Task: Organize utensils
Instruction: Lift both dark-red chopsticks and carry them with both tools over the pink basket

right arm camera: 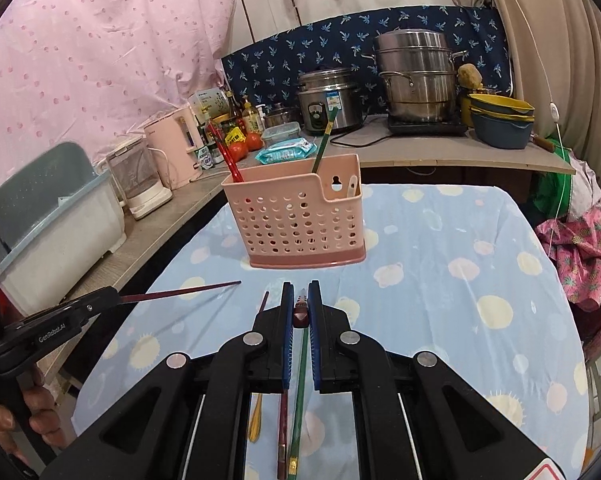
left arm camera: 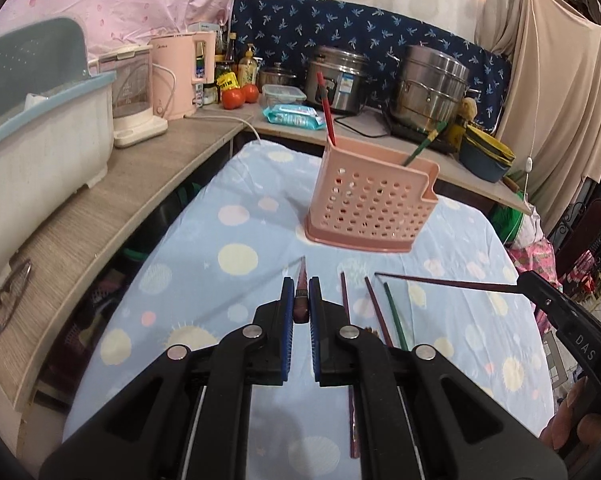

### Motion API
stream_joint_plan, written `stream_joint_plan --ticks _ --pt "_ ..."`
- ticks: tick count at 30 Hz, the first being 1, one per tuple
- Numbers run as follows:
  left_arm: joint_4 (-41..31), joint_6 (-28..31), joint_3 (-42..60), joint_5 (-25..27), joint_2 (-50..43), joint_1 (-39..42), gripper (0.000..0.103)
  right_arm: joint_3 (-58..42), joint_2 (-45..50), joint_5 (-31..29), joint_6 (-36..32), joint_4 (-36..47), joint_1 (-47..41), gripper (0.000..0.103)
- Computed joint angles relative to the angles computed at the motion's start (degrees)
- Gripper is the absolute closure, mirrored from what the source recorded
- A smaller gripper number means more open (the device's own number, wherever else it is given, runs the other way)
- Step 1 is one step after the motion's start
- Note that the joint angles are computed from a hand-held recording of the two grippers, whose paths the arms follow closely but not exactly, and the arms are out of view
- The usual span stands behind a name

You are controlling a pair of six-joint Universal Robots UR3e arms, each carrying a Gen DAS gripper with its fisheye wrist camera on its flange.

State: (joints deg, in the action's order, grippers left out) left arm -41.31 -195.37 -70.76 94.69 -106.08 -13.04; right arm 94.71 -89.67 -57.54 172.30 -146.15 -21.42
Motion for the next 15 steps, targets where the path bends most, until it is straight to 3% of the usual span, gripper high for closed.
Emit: stream_joint_plan --ticks 15 --pt "-8.73 1.60 30.35 1.08 -14.26 0.59 0.096 -25.61 13.63 -1.05 4.48 3.83 3.61 0.096"
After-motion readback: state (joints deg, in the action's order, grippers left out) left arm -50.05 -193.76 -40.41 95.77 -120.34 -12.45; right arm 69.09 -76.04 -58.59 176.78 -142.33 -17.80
